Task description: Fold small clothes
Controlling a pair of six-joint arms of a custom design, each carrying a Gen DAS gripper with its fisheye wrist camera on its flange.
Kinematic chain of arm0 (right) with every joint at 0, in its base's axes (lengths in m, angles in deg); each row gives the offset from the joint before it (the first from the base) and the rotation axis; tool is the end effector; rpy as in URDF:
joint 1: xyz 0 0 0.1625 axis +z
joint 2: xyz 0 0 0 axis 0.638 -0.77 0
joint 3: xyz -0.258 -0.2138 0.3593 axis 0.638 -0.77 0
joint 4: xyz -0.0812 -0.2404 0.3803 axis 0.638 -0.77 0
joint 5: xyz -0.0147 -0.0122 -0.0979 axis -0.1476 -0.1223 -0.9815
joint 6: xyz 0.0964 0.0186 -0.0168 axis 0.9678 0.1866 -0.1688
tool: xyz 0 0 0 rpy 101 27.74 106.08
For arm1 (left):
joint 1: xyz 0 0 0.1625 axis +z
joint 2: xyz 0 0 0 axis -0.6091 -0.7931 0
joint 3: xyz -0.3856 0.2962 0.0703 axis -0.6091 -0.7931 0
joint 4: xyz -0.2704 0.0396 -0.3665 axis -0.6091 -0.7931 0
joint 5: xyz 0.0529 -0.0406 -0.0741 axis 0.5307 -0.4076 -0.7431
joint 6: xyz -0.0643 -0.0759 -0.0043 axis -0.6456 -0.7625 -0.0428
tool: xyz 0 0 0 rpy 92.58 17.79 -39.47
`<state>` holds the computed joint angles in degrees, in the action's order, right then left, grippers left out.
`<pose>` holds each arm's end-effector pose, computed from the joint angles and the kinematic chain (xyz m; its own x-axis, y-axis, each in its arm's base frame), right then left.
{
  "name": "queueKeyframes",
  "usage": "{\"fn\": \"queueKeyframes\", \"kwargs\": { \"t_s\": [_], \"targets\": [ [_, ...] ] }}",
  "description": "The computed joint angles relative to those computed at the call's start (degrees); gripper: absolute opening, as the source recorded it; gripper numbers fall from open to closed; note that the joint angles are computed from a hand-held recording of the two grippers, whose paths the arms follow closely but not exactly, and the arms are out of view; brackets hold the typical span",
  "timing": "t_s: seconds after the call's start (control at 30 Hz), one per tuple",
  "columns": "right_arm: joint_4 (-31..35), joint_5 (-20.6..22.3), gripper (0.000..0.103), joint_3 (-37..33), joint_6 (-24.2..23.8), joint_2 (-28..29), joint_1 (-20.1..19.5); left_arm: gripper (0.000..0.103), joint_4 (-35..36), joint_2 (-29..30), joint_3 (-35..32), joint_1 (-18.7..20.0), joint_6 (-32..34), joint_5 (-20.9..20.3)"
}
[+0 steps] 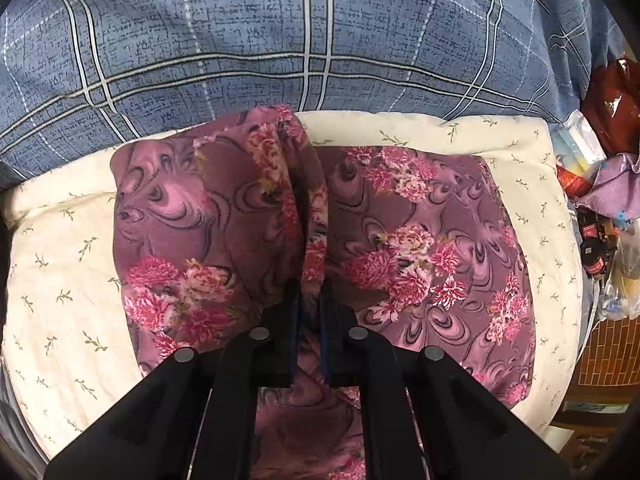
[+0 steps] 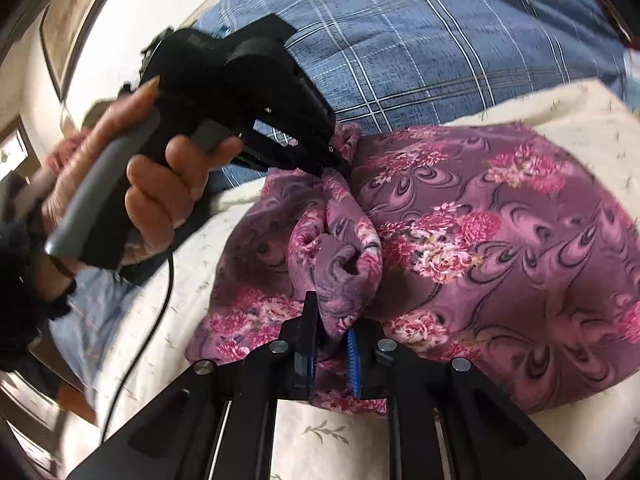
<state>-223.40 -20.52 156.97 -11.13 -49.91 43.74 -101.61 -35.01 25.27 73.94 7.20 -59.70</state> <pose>0.1020 -0.3947 0.3144 -0.8748 -0.4145 0.2508 -0.4801 0.6724 -0.5634 -0.4667 -0.5790 0.0658 -0.8007 0.0359 -0.5980 0.1929 0.9605 -0.2007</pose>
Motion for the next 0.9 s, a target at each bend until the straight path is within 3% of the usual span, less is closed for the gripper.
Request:
{"fn": "queueKeyframes", "kwargs": {
  "t_s": [0.1, 0.2, 0.3, 0.43, 0.6, 0.67, 0.83, 0.9],
  "targets": [
    [1.5, 4.1, 0.006, -0.6, 0.4, 0.1, -2.0, 0.006, 0.6, 0.5, -0.1, -1.0, -0.7, 2.2],
    [4.8, 10.3, 0.005, -0.6, 1.9, -2.5, -4.2, 0.006, -0.1, 0.8, -0.2, -2.4, -0.6, 4.0],
    [6.7, 13.2, 0.005, -0.1, 1.9, -6.4, -5.3, 0.006, -3.1, 1.6, -1.0, -3.4, 0.9, 2.7],
    [11.3, 16.7, 0.005, -0.3, 5.6, -12.2, -10.0, 0.006, -5.3, 6.1, -5.2, -4.9, 5.9, 1.4],
    [13.6, 15.8, 0.005, -0.2, 7.0, -15.4, -15.6, 0.006, -6.2, 12.6, -9.8, -4.2, 7.0, -3.1],
    [16.9, 17.2, 0.005, -1.0, 9.1, -15.1, -18.5, 0.006, -4.9, 13.8, -10.7, -4.4, 6.4, -2.1],
    [16.6, 15.9, 0.009, -1.7, 11.2, -12.7, -18.8, 0.007, -7.9, 10.2, -7.2, -4.4, 6.1, -3.7],
    [15.1, 14.0, 0.017, -1.4, 10.7, -13.4, -17.8, 0.020, -9.8, 6.6, -4.1, -5.0, 5.9, -2.6]
  ]
}}
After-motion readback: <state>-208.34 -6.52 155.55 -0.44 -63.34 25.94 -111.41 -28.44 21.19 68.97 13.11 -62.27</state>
